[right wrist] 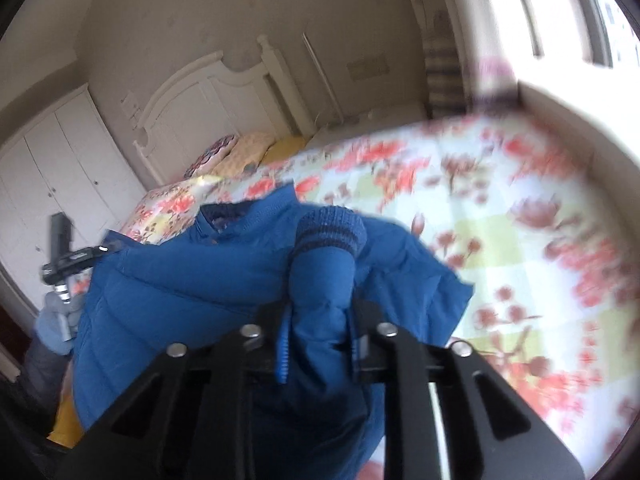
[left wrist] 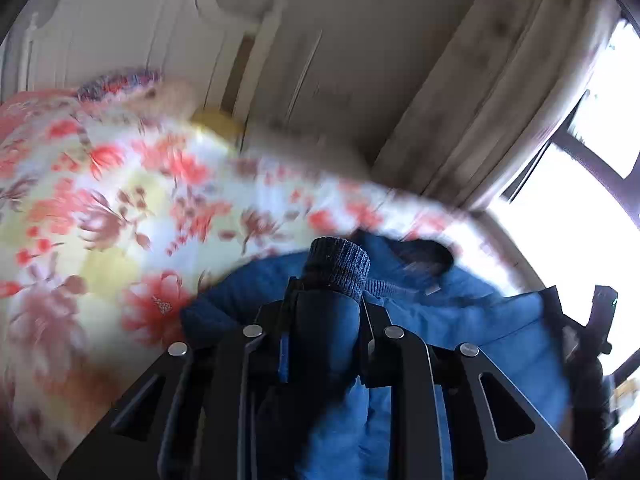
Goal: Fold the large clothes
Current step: 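Lower the held hem onto the collar with both tools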
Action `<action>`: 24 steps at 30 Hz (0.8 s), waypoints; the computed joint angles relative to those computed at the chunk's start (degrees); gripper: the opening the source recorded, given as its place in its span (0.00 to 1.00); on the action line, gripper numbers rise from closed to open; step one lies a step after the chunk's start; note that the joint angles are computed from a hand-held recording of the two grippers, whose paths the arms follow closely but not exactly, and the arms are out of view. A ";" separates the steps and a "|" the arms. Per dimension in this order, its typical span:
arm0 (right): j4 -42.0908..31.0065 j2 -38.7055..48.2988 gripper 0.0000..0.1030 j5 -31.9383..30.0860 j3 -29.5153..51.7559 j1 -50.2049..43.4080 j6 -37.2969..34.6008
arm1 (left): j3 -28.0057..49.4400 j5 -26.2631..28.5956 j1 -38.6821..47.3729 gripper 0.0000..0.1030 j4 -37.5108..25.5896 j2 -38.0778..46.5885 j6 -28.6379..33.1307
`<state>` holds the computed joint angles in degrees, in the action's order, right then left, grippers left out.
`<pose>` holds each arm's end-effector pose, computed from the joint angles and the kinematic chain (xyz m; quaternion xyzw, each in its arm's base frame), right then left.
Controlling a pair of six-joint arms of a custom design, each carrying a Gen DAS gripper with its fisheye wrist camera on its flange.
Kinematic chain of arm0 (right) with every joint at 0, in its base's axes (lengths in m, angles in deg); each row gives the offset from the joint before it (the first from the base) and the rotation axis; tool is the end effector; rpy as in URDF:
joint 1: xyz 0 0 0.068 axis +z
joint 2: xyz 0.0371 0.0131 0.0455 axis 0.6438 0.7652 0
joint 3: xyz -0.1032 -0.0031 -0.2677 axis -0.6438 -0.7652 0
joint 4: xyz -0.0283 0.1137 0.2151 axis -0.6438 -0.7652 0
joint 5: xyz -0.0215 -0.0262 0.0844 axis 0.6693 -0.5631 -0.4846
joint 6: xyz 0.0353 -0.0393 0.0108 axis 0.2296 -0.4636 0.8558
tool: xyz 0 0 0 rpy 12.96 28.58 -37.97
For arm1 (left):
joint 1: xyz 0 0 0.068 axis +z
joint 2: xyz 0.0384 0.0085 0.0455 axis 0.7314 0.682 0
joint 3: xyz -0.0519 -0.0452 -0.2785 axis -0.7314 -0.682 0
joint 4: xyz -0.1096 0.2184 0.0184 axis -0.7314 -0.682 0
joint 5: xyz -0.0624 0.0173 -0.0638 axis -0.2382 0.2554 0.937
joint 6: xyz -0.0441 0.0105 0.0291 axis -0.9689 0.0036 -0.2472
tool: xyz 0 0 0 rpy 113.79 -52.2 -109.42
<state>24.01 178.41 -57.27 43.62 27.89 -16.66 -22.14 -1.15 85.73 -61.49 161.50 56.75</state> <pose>0.3699 -0.0540 0.2234 -0.1520 0.8633 0.2779 0.3930 0.2007 0.1295 0.2750 -0.0987 0.8626 -0.1796 0.4624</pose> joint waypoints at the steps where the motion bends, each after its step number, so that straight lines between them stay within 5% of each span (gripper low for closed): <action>1: 0.82 -4.46 0.16 -1.11 -2.50 -0.72 0.49 | 0.47 2.20 1.66 0.23 -2.39 -3.04 0.23; 4: -1.04 -11.96 0.15 -4.86 -3.02 -2.88 4.64 | 8.68 2.05 1.76 0.23 -9.23 -4.62 0.09; 6: -1.80 -12.34 0.15 -4.43 2.34 -2.24 9.10 | 15.78 -3.60 -1.87 0.23 -9.56 0.53 -3.82; 11: -9.15 5.55 0.15 7.46 25.36 5.73 16.83 | 32.63 -19.39 -12.16 0.23 -11.97 24.84 -8.28; 15: -17.81 21.95 0.15 17.90 37.82 10.32 19.29 | 27.85 -28.09 -16.29 0.24 -4.02 34.34 -11.00; 19: -9.67 23.35 0.17 12.88 31.42 8.38 23.67 | 23.49 -23.81 -13.62 0.24 1.27 32.10 -13.22; 24: -8.14 20.99 0.18 19.59 28.95 10.72 20.15 | 22.87 -31.77 -17.57 0.24 1.32 30.39 -10.70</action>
<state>15.87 199.40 -37.69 72.57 38.61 3.49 0.73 -32.92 68.16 -60.17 191.88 46.05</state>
